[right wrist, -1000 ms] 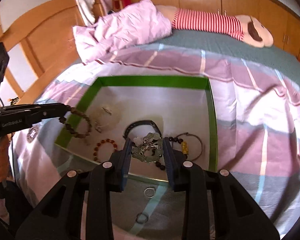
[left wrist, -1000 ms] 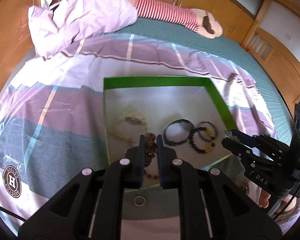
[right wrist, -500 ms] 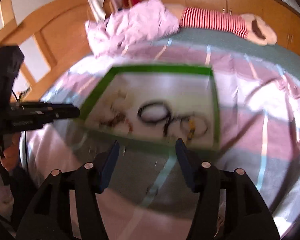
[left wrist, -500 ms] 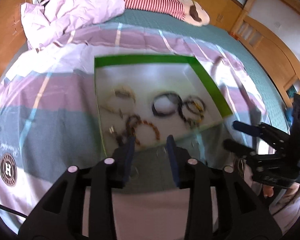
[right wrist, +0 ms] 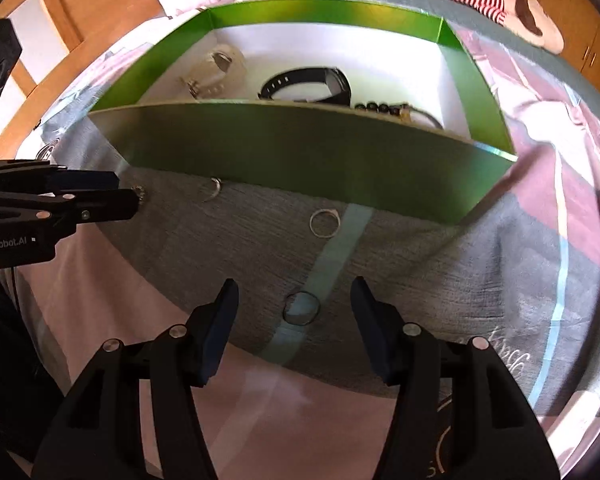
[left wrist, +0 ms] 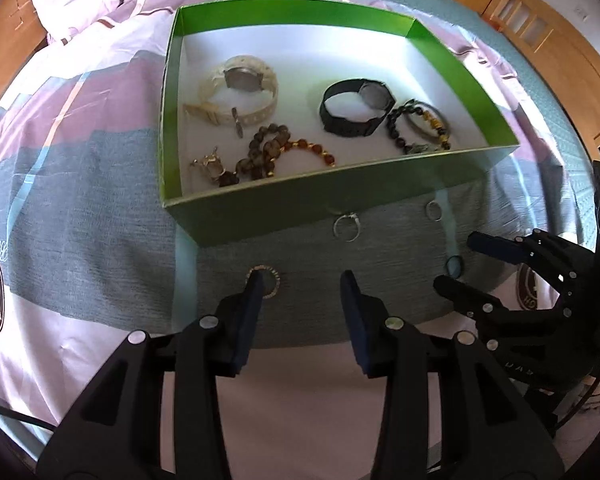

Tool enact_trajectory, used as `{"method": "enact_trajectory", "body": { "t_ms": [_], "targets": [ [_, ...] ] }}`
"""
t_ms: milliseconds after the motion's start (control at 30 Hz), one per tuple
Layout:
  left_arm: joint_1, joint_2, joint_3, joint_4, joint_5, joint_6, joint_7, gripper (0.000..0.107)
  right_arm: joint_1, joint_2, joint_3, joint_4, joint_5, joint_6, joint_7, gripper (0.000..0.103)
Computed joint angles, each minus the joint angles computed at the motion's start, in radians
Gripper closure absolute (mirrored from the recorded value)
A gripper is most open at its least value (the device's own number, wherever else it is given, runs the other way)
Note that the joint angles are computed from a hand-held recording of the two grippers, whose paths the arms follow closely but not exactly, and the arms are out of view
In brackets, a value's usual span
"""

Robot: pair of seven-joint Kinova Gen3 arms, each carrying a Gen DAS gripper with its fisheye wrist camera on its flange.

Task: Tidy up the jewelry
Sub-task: 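Grasp the gold-studded ring with left while right grasps a plain silver ring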

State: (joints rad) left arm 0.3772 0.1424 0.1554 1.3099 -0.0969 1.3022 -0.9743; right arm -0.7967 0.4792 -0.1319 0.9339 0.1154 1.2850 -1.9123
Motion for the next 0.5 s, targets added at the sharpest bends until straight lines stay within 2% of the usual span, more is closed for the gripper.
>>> {"method": "enact_trajectory", "body": {
  "t_ms": [267, 400, 500],
  "targets": [
    [-0.001, 0.011, -0.001, -0.002, 0.001, 0.009, -0.003, 0.061, 0.002, 0.006, -0.009, -0.001, -0.010, 0.006, 0.022, 0.062],
    [-0.006, 0.015, -0.007, -0.002, 0.008, 0.011, 0.003, 0.060, 0.047, 0.006, -0.060, -0.008, -0.106, 0.002, 0.125, 0.063],
    [-0.022, 0.011, -0.014, 0.006, 0.032, 0.002, 0.006, 0.059, 0.024, 0.004, -0.048, -0.018, -0.098, 0.009, 0.162, 0.058]
  ]
}}
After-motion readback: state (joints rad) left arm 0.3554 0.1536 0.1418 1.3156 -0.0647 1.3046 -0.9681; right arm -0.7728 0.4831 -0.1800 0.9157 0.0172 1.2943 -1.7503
